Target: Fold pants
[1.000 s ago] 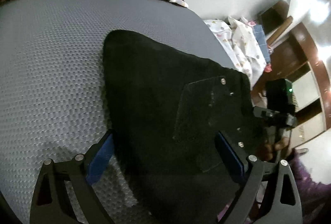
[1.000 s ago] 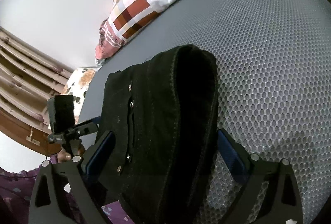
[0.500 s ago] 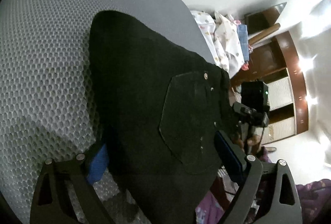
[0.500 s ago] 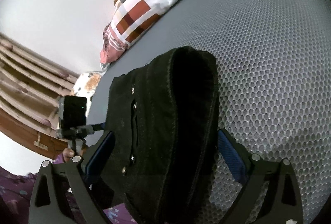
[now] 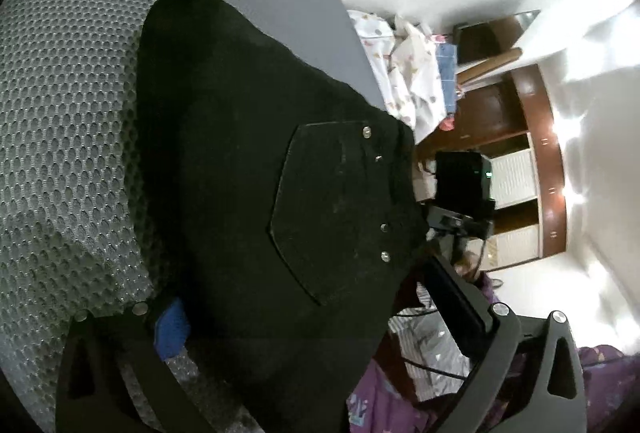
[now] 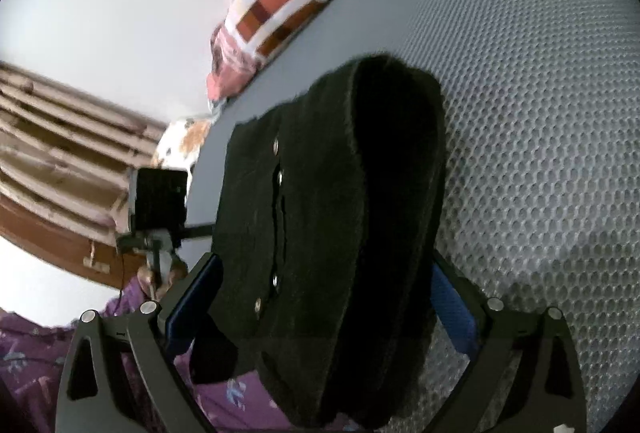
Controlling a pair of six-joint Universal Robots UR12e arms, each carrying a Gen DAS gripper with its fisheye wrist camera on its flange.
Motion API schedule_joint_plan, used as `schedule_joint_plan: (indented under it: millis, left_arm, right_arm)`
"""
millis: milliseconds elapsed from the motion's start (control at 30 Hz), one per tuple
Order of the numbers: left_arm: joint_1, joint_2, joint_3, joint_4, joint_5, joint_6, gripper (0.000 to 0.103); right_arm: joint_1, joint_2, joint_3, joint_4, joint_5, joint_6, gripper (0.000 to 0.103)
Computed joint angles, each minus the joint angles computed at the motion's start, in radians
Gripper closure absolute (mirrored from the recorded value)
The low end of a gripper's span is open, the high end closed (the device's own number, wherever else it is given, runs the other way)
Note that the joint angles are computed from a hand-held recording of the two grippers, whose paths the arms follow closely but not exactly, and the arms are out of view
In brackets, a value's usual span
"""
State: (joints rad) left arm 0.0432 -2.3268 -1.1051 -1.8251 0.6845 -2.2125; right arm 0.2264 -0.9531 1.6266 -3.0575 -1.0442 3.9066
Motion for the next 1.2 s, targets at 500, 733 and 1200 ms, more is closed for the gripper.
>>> schedule_joint_plan:
  millis: [500,733,1200]
  left_arm:
    - [-0.001,0.060,-0.138,0.335,0.066,-0.223,0.072]
    - [0.007,-0.007,-0.015,0.058,0.039,-0.120,0.059]
    - [-0.006,0.087,-0.178,0.407,0.073,-0.217,0.077]
  right_arm:
    - [0.015,-0.007,0.010,0.020,-0.076,0.095,0.072]
    - [0.007,0.009,0.012,-0.006,-0.018,0.122,0.068]
    - [0.027,0.017,-0.029,0.046,-0.091,0.086,0.068]
